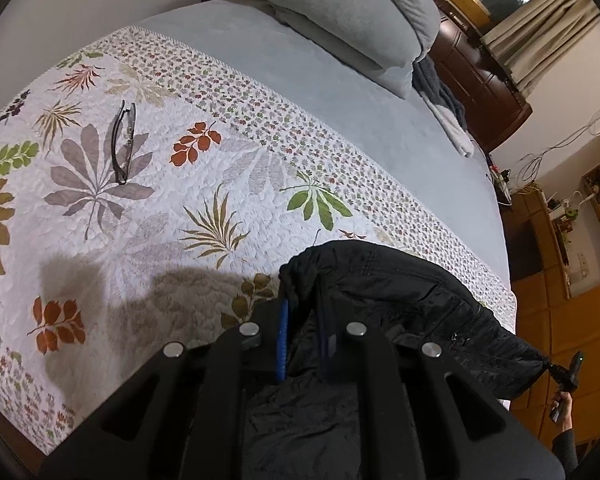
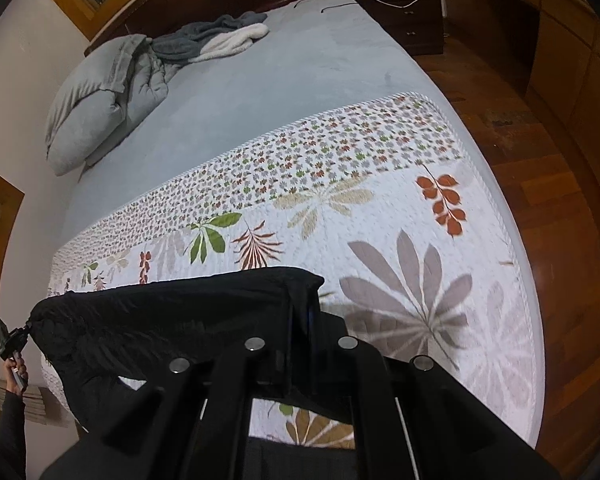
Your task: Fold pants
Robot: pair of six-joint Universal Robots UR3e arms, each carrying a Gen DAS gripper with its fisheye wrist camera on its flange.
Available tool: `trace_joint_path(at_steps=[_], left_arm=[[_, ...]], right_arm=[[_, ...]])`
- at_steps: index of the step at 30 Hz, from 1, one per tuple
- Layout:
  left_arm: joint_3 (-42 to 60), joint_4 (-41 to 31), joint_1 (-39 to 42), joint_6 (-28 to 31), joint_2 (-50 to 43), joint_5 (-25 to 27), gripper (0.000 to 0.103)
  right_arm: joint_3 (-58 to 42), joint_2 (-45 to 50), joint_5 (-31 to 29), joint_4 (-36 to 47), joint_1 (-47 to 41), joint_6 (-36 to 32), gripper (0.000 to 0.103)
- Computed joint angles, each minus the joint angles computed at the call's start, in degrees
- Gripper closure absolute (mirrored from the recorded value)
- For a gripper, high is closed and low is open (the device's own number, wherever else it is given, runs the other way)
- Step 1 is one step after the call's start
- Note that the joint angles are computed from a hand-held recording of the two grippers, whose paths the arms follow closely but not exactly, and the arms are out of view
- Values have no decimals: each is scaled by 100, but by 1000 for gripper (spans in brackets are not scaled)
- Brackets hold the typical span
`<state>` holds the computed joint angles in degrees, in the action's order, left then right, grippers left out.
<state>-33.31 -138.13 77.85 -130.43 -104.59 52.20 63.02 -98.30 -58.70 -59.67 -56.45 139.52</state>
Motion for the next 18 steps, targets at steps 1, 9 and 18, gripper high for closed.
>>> trace_joint_path(at_steps=[1,9,18], left_arm=[[118,-183,74,106,11,-3,93],[1027,-1564,693,893,-31,-51,94],[2370,-3258,1545,1903,-352,96,94]], right_arm=[[1,-96,39,169,-143,-146,97],[-269,-601,203,1593,-1229,-1331,97],[-614,-1218,28,3616,-3043,-3307,97]])
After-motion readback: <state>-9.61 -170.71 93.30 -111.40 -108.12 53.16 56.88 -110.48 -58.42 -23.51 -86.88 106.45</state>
